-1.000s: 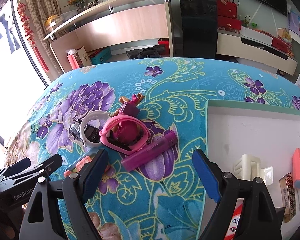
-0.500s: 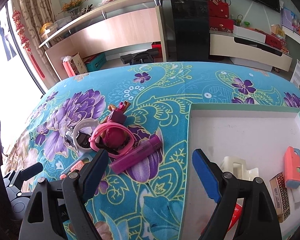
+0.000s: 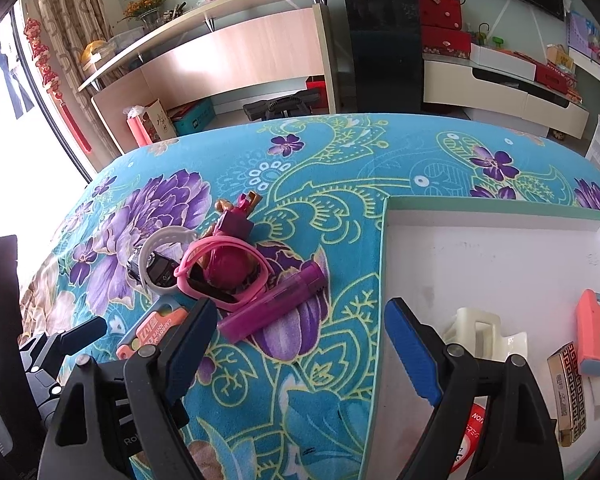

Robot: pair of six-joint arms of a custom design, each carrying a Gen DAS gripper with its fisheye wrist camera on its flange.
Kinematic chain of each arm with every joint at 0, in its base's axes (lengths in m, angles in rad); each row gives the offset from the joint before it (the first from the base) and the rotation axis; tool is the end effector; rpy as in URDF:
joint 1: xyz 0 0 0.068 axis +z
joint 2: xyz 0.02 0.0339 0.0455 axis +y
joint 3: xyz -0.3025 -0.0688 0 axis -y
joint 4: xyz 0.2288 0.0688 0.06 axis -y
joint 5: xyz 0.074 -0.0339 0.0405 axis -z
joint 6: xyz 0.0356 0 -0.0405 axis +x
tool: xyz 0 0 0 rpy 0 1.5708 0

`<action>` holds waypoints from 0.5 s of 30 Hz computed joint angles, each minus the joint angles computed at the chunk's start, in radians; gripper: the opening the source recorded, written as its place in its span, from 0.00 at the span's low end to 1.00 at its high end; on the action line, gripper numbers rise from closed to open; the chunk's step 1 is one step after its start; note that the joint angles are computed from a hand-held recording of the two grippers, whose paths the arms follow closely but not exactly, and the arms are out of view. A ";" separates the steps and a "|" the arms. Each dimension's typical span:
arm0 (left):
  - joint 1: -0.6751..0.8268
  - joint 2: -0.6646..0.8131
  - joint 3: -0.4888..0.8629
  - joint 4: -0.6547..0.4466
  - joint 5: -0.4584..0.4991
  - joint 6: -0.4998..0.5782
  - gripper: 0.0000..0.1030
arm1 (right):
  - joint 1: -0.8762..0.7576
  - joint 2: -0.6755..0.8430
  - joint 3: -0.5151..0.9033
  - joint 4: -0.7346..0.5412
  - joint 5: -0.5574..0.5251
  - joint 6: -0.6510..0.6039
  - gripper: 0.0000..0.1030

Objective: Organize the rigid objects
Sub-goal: 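Grasp the orange CARROT KNIFE toy with the left gripper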

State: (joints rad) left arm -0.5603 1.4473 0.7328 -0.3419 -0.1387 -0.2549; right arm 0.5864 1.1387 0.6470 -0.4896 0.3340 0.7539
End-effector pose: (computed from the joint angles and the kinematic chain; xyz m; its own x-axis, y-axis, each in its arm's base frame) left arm 0.2132 -0.1280 0.2140 -0.8318 0.2271 -0.5065 0.2676 0.9635 -0.0076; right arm 0.1590 0.0916 0.2436 -0.7587 0.2723 -0.5918 0.2035 0.9620 0.1819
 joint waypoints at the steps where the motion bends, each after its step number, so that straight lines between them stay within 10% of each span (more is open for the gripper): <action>1: -0.001 -0.003 0.000 0.000 0.011 0.003 0.75 | -0.002 -0.001 -0.002 0.000 -0.002 0.000 0.84; 5: 0.006 -0.016 -0.002 0.005 0.070 0.013 0.56 | -0.017 -0.003 -0.009 0.003 -0.009 -0.005 0.84; 15: 0.041 -0.058 -0.012 -0.007 0.088 0.010 0.45 | -0.035 -0.006 -0.021 0.009 -0.015 -0.013 0.84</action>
